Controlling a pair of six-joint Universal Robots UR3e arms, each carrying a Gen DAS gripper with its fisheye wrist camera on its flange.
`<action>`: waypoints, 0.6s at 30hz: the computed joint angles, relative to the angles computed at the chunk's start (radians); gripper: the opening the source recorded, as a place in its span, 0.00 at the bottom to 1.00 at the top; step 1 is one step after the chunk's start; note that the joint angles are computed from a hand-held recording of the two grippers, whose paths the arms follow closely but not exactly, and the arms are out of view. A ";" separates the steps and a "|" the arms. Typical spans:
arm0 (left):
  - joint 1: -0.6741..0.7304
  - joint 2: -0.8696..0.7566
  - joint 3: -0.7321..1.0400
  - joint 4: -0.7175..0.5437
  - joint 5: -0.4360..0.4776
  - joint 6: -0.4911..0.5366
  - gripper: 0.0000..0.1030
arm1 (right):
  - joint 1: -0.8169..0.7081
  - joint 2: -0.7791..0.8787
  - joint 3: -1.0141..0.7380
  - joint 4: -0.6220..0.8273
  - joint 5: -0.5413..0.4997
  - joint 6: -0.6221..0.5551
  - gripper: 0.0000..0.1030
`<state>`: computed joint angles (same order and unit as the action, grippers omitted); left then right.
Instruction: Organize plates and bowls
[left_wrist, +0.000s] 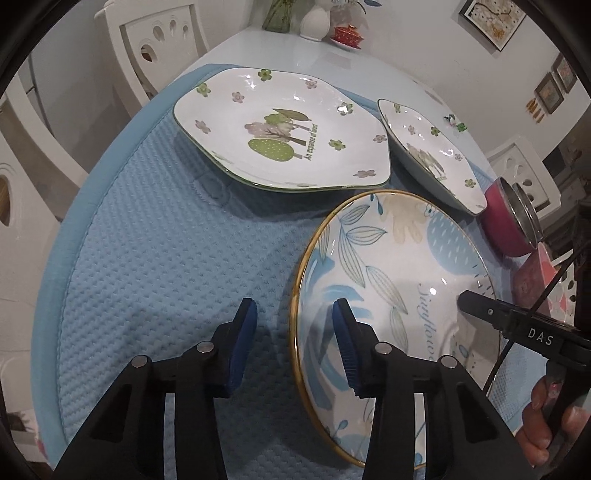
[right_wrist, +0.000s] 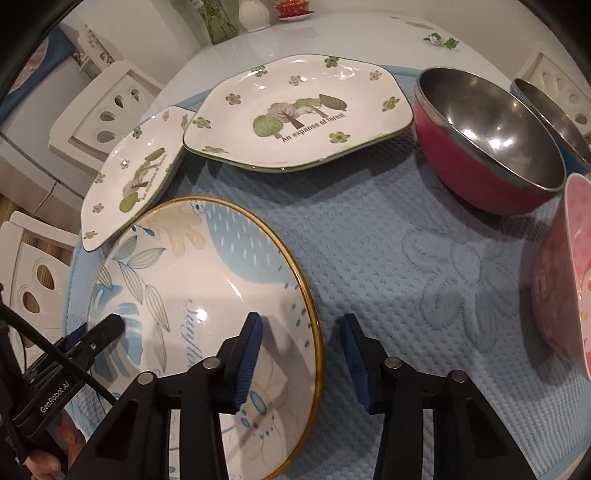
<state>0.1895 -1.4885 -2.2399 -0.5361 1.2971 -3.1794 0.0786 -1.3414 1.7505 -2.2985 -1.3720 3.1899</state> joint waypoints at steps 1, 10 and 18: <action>0.000 -0.006 -0.002 0.011 -0.004 0.000 0.39 | -0.004 0.001 -0.001 -0.001 0.008 -0.005 0.38; -0.003 -0.011 -0.008 0.026 -0.057 -0.008 0.30 | 0.012 0.004 -0.034 0.051 0.019 -0.018 0.36; 0.061 0.145 -0.032 -0.149 -0.103 -0.021 0.30 | 0.049 -0.084 -0.053 0.178 -0.001 0.028 0.36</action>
<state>0.2509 -1.3439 -2.2720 -0.6853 1.1939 -3.2004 0.1279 -1.4255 1.6980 -2.1207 -1.3732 3.2182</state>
